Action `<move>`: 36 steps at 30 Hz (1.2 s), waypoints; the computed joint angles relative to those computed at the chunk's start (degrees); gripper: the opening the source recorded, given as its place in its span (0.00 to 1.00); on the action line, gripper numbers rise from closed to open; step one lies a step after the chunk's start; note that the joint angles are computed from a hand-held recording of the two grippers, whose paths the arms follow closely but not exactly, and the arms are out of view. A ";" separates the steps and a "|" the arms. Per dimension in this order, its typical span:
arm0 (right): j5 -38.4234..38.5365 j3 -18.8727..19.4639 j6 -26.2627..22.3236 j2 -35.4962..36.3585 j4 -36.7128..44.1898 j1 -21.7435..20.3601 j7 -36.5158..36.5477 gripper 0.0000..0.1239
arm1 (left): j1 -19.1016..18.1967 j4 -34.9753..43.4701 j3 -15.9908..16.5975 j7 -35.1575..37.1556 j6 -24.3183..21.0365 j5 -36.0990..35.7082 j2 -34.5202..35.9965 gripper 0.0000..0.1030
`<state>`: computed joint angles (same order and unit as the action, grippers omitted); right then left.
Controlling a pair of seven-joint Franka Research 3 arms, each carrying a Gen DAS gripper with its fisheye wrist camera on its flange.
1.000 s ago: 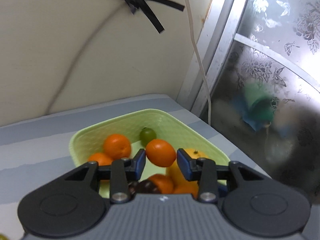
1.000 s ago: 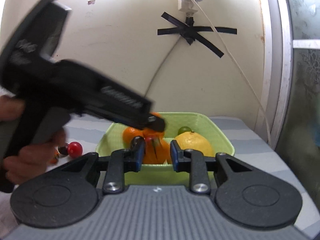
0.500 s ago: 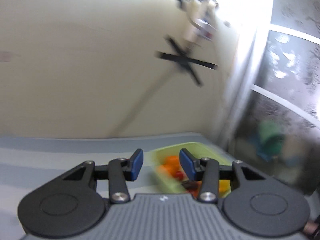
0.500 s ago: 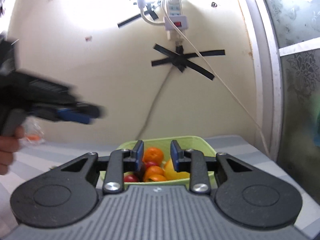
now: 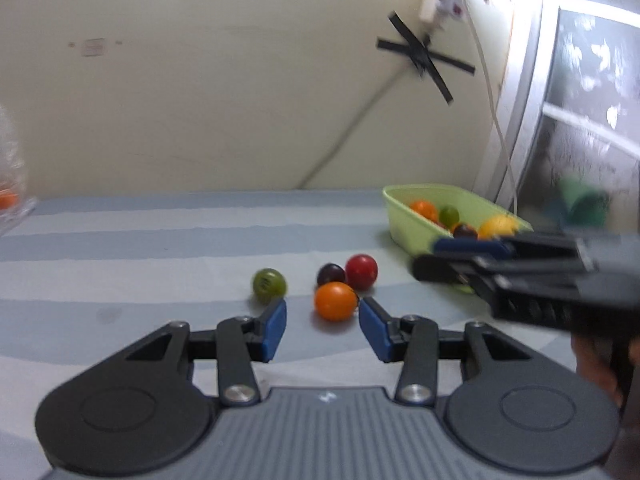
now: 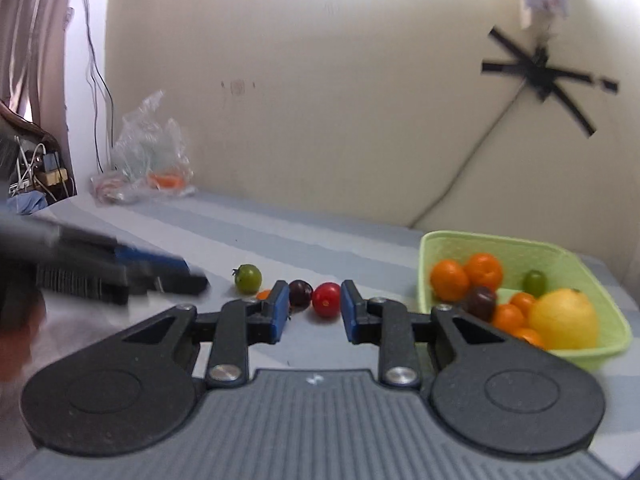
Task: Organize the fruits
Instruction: 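Grasp an orange tomato with left tool while right grasps a dark tomato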
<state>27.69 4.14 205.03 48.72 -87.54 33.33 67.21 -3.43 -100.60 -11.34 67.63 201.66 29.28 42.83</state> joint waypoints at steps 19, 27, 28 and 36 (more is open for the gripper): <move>-16.05 -0.17 -41.18 7.57 25.66 -3.96 1.36 0.25 | -2.33 -2.22 1.89 2.68 -1.36 -4.26 -0.20 0.31; -27.01 -6.73 -50.20 11.90 34.31 0.48 1.05 0.26 | -3.08 -9.14 4.04 2.57 4.04 -6.49 -3.51 0.31; -28.43 -7.62 -50.84 12.14 34.79 0.93 1.34 0.26 | -2.33 -8.71 3.30 2.15 3.58 -5.78 -3.25 0.31; -33.84 -9.46 -55.01 15.98 41.47 1.34 3.94 0.22 | 0.94 -9.64 1.39 -0.90 5.14 -2.06 -3.13 0.31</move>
<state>-6.15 -5.33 150.02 64.70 -46.07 34.67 71.14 -2.50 -110.24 -9.94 66.72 206.79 27.22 39.70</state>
